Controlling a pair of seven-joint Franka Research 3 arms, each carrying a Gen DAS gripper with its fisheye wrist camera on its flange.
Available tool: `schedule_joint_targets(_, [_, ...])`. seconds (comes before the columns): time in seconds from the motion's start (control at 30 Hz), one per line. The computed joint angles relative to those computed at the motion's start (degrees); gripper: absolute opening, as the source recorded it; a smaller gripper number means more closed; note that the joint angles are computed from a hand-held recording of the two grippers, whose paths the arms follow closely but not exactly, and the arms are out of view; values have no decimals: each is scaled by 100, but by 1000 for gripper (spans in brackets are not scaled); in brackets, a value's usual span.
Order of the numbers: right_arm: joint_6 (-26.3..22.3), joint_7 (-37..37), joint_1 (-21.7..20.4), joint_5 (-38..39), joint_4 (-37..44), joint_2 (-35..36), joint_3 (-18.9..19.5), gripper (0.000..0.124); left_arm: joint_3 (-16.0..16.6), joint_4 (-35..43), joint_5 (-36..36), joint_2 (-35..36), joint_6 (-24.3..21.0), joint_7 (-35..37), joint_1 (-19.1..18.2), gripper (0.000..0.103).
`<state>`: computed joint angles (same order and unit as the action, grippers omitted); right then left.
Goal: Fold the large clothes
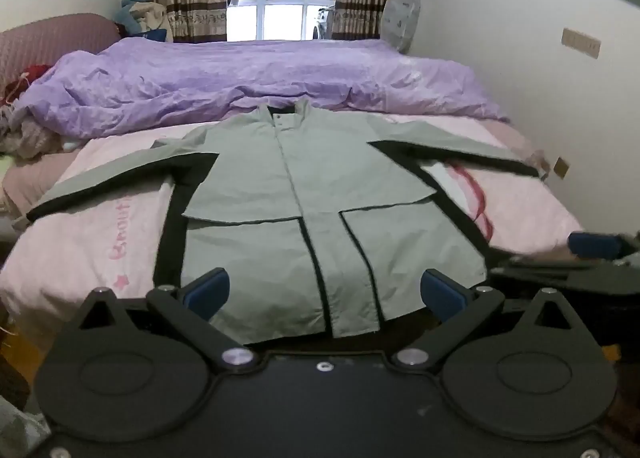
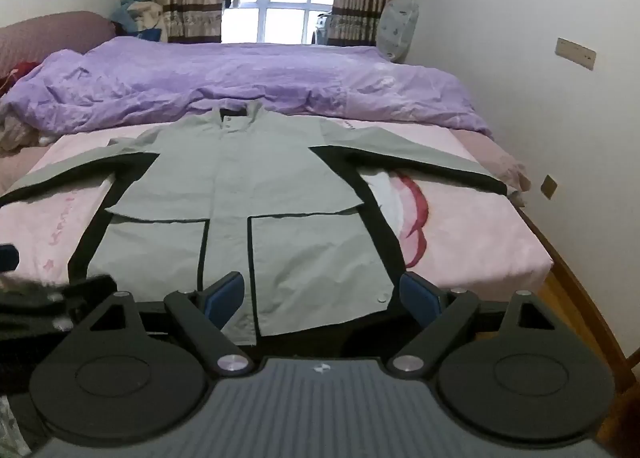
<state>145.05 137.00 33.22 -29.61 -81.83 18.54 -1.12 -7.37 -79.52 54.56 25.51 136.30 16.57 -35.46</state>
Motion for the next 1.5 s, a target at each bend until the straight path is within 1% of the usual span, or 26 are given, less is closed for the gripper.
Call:
schedule_joint_targets(0.07, [42, -22, -17, 37, -52, -29, 14, 103, 0, 158, -35, 93, -173, 91, -35, 103])
schedule_joint_targets(0.13, [8, -15, 7, -6, -37, -20, 7, 103, 30, 56, 21, 1, -218, 24, -60, 103])
schedule_joint_targets(0.23, [59, -101, -49, 112, -57, -2, 42, 103, 17, 111, 48, 21, -406, 37, -95, 103])
schedule_joint_targets(0.47, [30, 0, 23, -40, -38, 0, -26, 103, -12, 123, 53, 28, -434, -6, -77, 103])
schedule_joint_targets(1.13, [12, -87, -16, 119, -10, 17, 22, 102, 10, 303, -7, 158, -593, 35, -142, 103])
schedule_joint_targets(1.5, [13, -101, 4, 155, 31, 57, 2, 102, 20, 251, -24, 136, -531, 27, -123, 103])
